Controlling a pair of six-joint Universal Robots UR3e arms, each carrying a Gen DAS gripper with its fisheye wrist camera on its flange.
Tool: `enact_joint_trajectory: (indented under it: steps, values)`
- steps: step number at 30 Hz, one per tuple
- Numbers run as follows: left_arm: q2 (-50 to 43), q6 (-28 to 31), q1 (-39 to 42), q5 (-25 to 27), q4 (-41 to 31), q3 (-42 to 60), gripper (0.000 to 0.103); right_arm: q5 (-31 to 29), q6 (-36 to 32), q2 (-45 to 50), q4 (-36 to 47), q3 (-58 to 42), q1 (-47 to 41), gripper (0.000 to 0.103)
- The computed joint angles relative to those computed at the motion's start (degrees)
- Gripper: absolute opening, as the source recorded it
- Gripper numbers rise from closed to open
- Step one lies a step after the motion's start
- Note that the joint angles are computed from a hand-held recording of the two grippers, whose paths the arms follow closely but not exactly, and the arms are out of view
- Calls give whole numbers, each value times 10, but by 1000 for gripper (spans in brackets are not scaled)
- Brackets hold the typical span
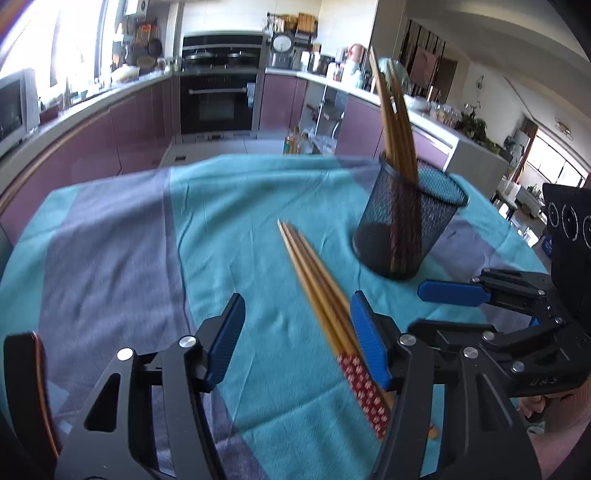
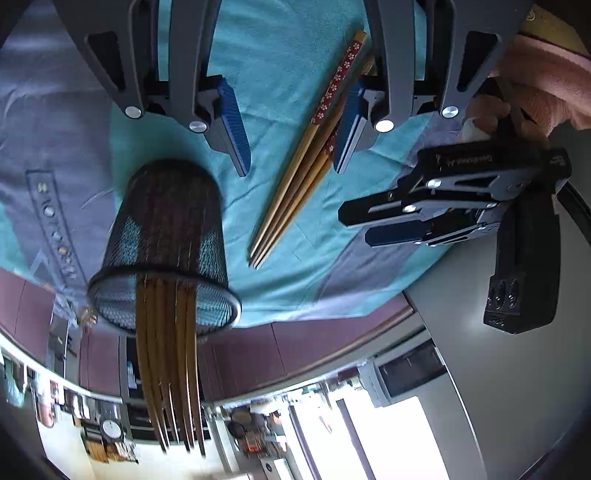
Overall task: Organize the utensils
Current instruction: 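Move both open tools down to the chopstick bundle on the cloth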
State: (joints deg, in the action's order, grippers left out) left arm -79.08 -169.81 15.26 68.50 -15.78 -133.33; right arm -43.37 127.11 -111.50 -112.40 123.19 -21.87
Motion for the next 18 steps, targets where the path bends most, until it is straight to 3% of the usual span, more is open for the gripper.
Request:
enact_joint_trajectory:
  steps: [18]
  values:
    - [-47,5,-27,19,-10,7,50,-80,125,77,-183,13,94,33]
